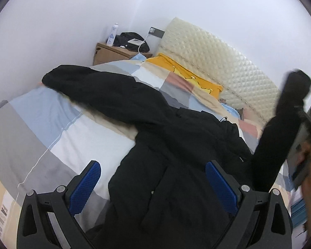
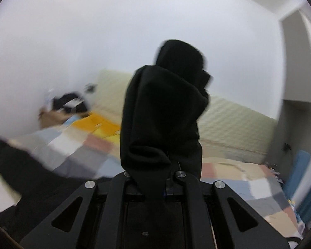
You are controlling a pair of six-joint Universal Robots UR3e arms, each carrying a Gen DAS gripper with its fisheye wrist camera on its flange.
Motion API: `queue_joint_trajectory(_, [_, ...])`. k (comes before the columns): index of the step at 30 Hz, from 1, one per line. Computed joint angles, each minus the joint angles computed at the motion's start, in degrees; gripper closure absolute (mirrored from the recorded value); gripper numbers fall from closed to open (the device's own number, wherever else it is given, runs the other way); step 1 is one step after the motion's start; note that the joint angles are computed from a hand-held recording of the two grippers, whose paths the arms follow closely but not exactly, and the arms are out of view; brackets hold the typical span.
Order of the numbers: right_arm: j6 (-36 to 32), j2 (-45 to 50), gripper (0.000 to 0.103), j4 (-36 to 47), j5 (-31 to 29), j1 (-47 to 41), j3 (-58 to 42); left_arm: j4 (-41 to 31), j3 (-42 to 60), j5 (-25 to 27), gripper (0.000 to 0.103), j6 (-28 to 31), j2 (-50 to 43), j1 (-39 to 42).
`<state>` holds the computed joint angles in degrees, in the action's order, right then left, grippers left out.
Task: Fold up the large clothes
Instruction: 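Lift the gripped sleeve with the right tool and fold it across the jacket body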
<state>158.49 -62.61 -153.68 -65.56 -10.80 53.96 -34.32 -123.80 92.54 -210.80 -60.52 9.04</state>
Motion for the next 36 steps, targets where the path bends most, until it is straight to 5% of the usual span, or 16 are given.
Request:
queue_joint_trajectory(9, [-17.22,-0.18,0.094,-13.63,-9.28,16.25,29.5,1.52,-5.58,-9.9,0.001,3.12,3.46,8.89])
queue_joint_trajectory(16, [-22.91,2.36,0.091,-14.65,-13.1,18.5,36.24,1.28,-7.3,-13.15,0.001,4.38,4.06,13.05])
queue_joint_trajectory(21, [-21.82,0.79,0.081,-4.16,-10.08,16.91,31.18,3.2,-6.04,-9.97,0.001,5.3,0.59,10.09])
queue_joint_trajectory(23, [-20.02,-0.46,0.062,0.71,-8.34,16.46,30.17,3.49,-5.6,-8.91,0.001,5.34,-0.18,9.23])
queue_joint_trajectory(25, [-18.98,-2.07,0.024,5.23,-5.76,14.93,29.32,3.64,-5.15,-7.85,0.001,5.26,-0.66,8.37])
queue_joint_trajectory(32, [-18.97,-13.25,0.024,12.04,3.64,7.81,34.86,3.33,-2.36,-1.83,0.001,4.89,-2.8,3.24])
queue_joint_trajectory(36, [-19.18,-21.79,0.024,16.63,8.03,1.67,37.73,6.01,1.93,11.34,0.001,4.44,-8.68,-6.69])
